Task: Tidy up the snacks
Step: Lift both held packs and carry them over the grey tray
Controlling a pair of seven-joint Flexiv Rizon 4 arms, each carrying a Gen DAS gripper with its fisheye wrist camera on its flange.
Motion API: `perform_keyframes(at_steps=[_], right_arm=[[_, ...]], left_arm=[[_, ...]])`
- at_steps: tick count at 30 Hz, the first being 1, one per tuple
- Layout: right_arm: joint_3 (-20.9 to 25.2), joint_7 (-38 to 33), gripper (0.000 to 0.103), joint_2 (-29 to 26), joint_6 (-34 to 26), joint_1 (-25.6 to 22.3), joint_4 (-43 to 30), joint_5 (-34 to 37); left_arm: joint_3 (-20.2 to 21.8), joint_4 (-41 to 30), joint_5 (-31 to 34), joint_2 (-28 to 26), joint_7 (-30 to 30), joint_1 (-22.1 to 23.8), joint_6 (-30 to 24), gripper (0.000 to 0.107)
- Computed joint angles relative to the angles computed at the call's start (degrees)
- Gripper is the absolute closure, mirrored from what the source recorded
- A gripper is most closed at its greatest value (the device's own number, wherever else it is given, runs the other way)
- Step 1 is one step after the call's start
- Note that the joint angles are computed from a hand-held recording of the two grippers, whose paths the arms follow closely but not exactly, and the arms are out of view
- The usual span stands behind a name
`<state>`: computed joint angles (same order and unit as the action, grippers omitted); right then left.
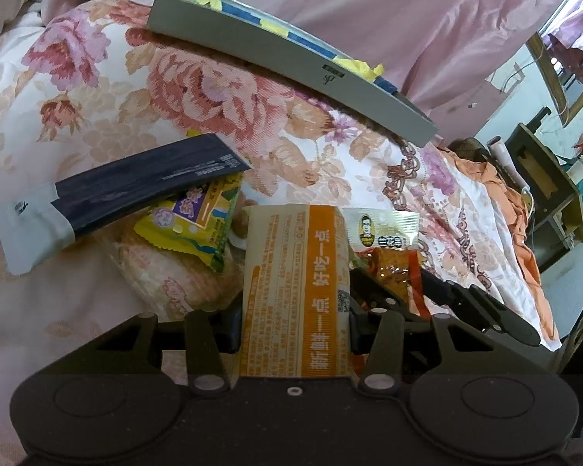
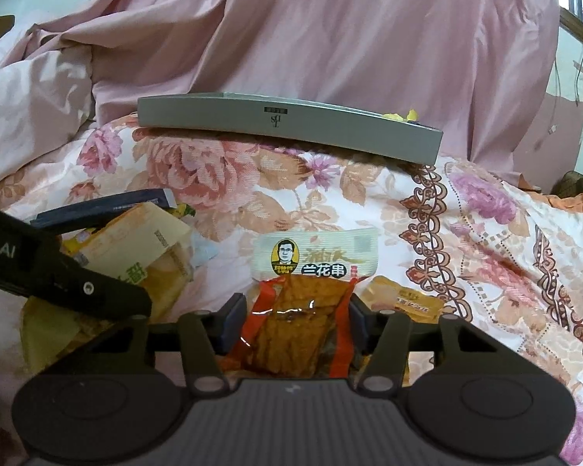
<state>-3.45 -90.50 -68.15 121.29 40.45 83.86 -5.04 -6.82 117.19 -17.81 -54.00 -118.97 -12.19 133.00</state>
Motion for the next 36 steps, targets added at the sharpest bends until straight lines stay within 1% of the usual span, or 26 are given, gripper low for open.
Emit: perform_keyframes(at_steps=[4,8,11,14,19,22,26,29,32,35,36], right_arm=[[2.15,1.01,0.047,1.2,1.0,-1.73,1.52,-1.27],[2.76,1.36,0.048,1.81,3.37,-2.31,2.51,-1.34],[4.16,2.33,0.048,2.06,4.97,-3.61,2.87,-2.3],[4.32,2.76,0.048,2.25,6.64,-3.81,3.11,-2.14],[6.32,4.9,0.048,2.91,8.72,-5.91,3.64,-4.8],[6.88,6.09,0.048,3.48,9.74,-6.69,3.61,-6.19],[7.79,8.31,0.048,4.17,10.12,-8.06,2.55,-9.49],[8.76,11.24,0.048,3.55,8.44,-9.31,-1.05,-12.84],[9.4,14.77,0.048,1.69,5.17,-10.06,-7.5,-16.64],[10.45,19.05,0.048,-1.53,1.09,-10.55,-16.45,-20.79],[11.33,21.0,0.048,-3.31,-0.99,-10.85,-20.92,-22.86]], left_arm=[[0.14,0.36,-0.16,0.7,0.01,-0.8,0.98,0.058],[0.48,0.83,-1.19,1.53,0.47,-2.12,1.9,0.058],[0.89,1.4,-2.56,2.29,0.84,-3.31,2.96,0.058],[1.44,2.35,-4.38,3.29,1.45,-4.47,4.0,0.058],[2.1,3.57,-7.06,5.33,2.24,-5.09,4.94,0.058],[3.11,4.07,-9.08,6.86,3.59,-5.31,5.28,0.058],[4.67,3.82,-11.53,9.06,6.84,-4.97,4.75,0.058],[5.2,2.9,-12.47,10.0,8.25,-3.54,4.98,0.058],[5.88,1.37,-14.04,10.27,9.66,-2.3,5.72,0.058],[6.61,-1.69,-15.92,9.62,12.17,-1.01,5.75,0.058],[6.71,-2.99,-16.44,9.2,13.06,-0.44,5.48,0.058]])
